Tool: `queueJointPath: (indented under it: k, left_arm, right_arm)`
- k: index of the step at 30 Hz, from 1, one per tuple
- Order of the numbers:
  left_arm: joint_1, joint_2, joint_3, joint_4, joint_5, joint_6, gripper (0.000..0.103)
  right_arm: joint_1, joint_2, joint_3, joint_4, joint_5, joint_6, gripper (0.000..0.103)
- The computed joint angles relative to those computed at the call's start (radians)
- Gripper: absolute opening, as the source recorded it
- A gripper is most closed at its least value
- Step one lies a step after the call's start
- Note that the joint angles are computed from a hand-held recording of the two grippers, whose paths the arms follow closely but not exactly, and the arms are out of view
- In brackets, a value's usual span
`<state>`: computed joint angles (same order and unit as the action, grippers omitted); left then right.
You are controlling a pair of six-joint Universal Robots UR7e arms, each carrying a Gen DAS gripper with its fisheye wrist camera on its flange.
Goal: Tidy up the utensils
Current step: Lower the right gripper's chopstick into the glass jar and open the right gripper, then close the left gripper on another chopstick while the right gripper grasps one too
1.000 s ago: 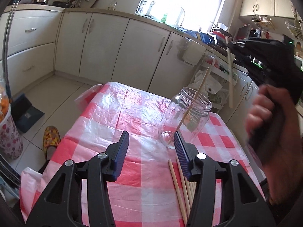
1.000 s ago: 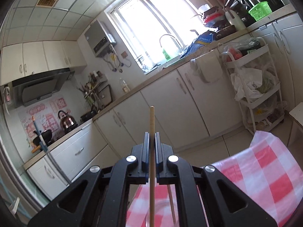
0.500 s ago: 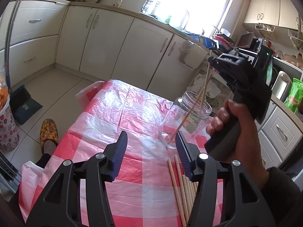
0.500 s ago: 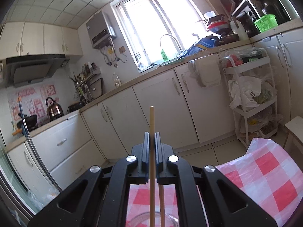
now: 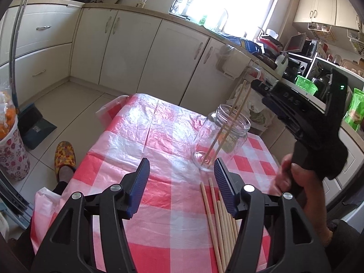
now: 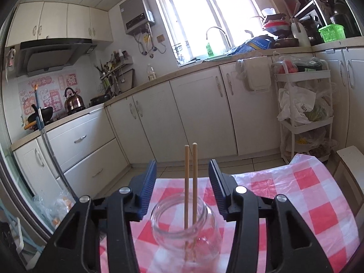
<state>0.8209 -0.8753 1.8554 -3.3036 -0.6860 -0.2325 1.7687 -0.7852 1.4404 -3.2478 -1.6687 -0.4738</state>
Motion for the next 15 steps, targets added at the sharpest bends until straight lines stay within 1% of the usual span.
queueJointPath:
  k: [3,6,9,12,15]
  left_arm:
    - [-0.015,-0.016,0.017,0.041,0.019,-0.031,0.058]
    - [-0.031,-0.031,0.034,0.089,0.032,-0.069,0.059]
    - [-0.048,-0.041,0.051,0.137,0.048,-0.100,0.060]
    - [-0.061,-0.052,0.064,0.200,0.057,-0.143,0.061]
    - [-0.070,-0.065,0.074,0.270,0.059,-0.194,0.061]
  right_arm:
    - [-0.003,-0.074,0.077,0.026,-0.018,0.052,0.047]
    - [-0.006,-0.155,0.168,0.092,-0.088,0.097,0.046]
    - [-0.020,-0.227,0.265,0.196,-0.177,0.109,0.039]
    - [-0.039,-0.255,0.308,0.295,-0.226,0.138,0.027]
    - [-0.042,-0.254,0.321,0.339,-0.245,0.140,0.024]
